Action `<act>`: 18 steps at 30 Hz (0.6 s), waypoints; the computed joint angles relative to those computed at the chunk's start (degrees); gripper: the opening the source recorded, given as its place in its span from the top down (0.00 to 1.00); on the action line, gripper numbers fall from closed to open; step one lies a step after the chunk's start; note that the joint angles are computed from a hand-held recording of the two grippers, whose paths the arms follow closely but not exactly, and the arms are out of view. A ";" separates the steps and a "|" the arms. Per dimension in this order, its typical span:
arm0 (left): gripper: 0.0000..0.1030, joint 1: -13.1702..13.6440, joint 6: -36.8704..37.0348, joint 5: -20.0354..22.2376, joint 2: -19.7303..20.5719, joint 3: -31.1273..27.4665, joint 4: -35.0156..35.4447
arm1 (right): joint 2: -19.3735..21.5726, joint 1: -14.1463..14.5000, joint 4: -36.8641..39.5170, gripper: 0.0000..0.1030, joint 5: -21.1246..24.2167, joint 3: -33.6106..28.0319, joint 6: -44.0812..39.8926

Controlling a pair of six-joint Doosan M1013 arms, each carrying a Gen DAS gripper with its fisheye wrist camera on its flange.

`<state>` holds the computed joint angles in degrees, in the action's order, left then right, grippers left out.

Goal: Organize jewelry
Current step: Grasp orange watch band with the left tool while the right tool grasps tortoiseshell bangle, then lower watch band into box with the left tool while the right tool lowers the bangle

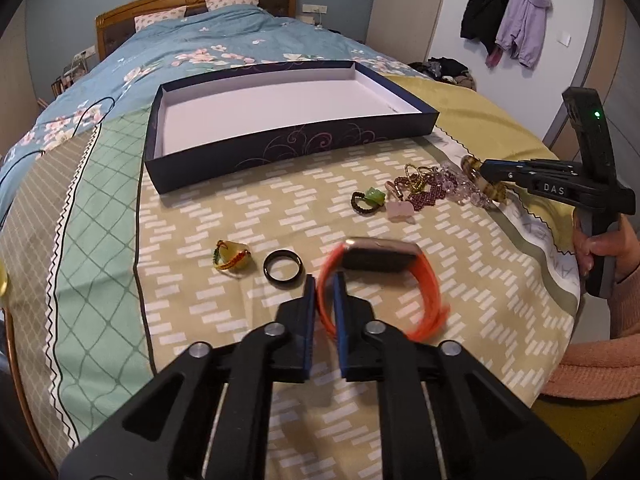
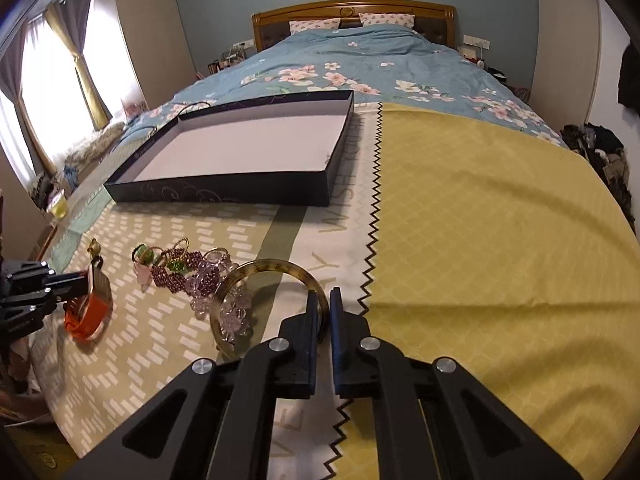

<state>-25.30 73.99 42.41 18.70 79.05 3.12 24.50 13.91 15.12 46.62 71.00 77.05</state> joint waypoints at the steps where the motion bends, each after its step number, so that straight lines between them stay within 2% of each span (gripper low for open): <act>1: 0.94 -0.13 -0.36 -0.05 -0.01 -0.03 0.51 | -0.19 -0.26 1.00 0.96 -0.29 0.26 -0.55; 5: 0.94 -0.27 -1.23 -1.11 -0.35 0.39 0.99 | -0.91 -0.79 3.91 0.96 -1.59 0.86 -2.35; 11: 0.94 0.87 -3.30 -3.36 -0.89 -0.01 0.19 | -1.20 -0.96 7.57 0.95 -3.46 -0.07 -5.30; 18: 0.94 3.07 -8.09 -4.32 0.36 -3.95 1.85 | 1.86 -0.25 9.71 0.95 -3.24 -6.29 -9.22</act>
